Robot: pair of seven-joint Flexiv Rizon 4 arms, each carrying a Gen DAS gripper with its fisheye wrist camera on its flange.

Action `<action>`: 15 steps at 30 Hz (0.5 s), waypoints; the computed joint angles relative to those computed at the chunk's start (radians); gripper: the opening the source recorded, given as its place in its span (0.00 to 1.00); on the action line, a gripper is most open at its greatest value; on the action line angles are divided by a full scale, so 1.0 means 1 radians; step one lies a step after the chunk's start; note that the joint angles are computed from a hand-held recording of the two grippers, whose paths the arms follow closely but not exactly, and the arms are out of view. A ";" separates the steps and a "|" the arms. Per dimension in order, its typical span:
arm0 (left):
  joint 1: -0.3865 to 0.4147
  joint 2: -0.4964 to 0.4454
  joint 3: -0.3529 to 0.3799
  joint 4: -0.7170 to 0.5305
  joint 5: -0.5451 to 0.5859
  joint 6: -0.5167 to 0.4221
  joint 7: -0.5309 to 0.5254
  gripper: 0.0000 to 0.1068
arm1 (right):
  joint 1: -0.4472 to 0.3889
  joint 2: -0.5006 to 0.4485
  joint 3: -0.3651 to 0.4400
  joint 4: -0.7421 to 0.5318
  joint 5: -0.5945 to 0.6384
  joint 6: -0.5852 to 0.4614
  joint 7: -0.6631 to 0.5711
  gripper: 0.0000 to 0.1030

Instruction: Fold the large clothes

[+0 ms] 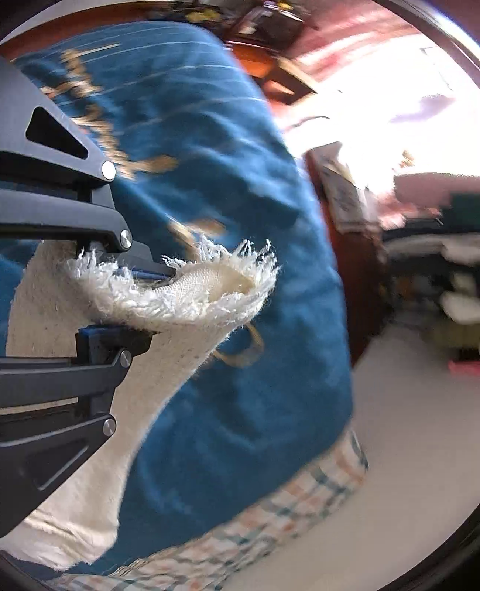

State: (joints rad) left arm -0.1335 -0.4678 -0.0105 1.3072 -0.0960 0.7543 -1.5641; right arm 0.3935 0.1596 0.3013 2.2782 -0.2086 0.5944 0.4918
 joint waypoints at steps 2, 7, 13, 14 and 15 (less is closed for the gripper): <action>-0.013 -0.015 -0.017 -0.048 0.008 0.015 0.035 0.15 | -0.004 -0.071 -0.037 -0.045 0.015 0.010 -0.105 0.70; -0.044 0.063 -0.036 -0.005 0.015 0.072 0.120 0.15 | -0.009 -0.188 -0.074 -0.143 0.012 -0.059 -0.252 0.70; -0.087 0.147 -0.081 0.098 0.010 0.191 0.288 0.14 | -0.011 -0.056 -0.031 -0.086 0.000 -0.146 -0.140 0.70; -0.095 0.162 -0.089 0.115 0.003 0.205 0.317 0.14 | -0.013 -0.020 -0.020 -0.066 0.004 -0.171 -0.114 0.70; -0.102 0.181 -0.100 0.138 -0.012 0.217 0.352 0.14 | -0.013 0.001 -0.012 -0.056 0.008 -0.193 -0.100 0.72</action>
State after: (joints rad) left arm -0.2359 -0.2867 -0.1107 1.4453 -0.1075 0.9708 -1.2120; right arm 0.3809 0.1605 0.2893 2.2224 -0.2005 0.4010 0.3915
